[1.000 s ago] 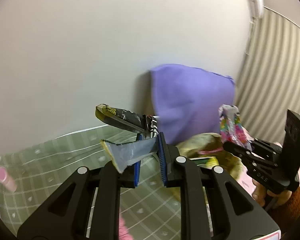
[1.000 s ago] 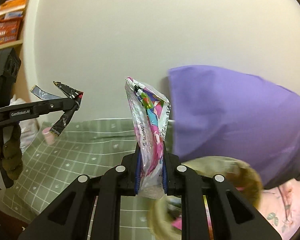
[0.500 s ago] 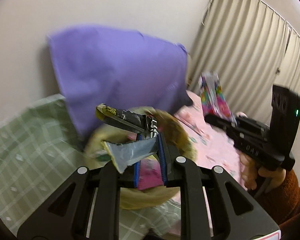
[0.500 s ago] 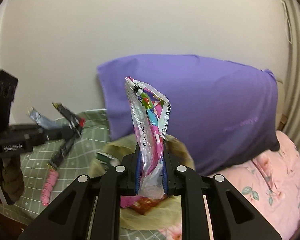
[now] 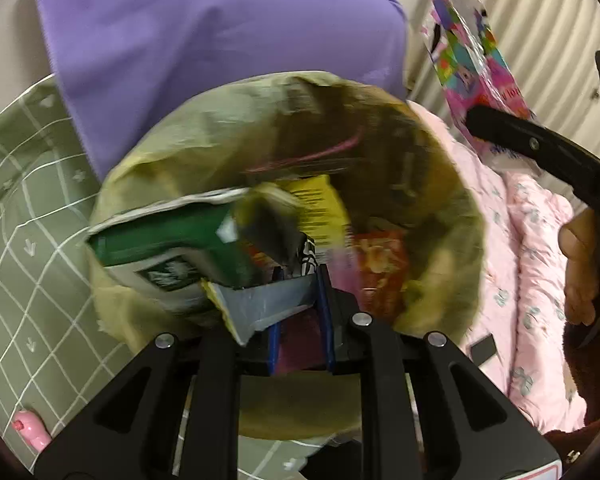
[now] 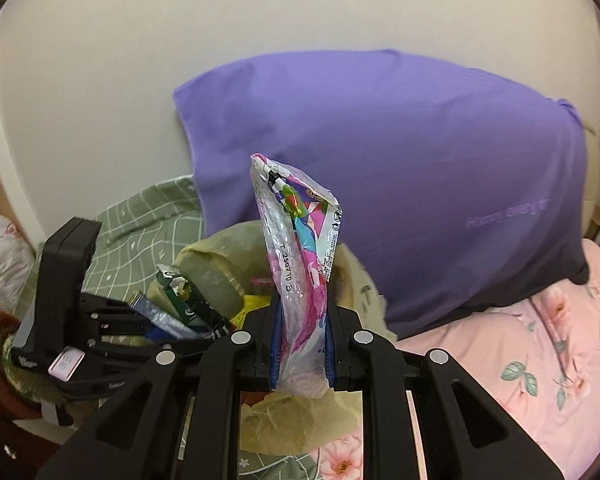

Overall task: Collect trash
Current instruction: 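Lift the candy packet and grey strip and carry both over the bin, then open both tools over the bin to drop the candy packet and strip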

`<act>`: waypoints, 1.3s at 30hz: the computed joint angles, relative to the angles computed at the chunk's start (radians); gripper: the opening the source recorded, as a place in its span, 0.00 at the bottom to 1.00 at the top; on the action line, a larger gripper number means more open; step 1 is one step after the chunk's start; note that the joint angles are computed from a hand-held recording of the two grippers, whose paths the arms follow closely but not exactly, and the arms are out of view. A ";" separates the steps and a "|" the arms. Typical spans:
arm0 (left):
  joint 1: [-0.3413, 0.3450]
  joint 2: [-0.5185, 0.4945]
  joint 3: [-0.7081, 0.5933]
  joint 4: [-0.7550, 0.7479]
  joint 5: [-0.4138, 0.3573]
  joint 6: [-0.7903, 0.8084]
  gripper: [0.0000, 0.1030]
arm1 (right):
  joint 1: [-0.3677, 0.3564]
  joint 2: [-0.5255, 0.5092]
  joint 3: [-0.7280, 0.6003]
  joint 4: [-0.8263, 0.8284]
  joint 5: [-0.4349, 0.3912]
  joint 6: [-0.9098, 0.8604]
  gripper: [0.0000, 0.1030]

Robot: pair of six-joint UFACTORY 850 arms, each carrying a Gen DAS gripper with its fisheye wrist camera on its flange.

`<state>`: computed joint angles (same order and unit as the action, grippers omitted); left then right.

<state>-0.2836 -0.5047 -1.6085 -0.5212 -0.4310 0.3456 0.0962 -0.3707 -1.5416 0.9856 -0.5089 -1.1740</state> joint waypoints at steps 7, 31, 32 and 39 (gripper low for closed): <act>0.013 -0.005 0.004 0.005 0.023 -0.044 0.14 | 0.026 -0.110 -0.119 -0.101 -0.105 0.040 0.16; 0.073 0.202 0.279 -0.496 0.076 0.368 0.31 | 0.067 -0.103 -0.086 -0.251 -0.001 0.232 0.33; 0.076 0.212 0.291 -0.516 0.077 0.392 0.34 | 0.072 -0.096 -0.078 -0.267 0.017 0.257 0.36; 0.083 0.320 0.398 -0.660 0.096 0.518 0.50 | 0.099 -0.002 0.033 -0.311 0.108 0.361 0.39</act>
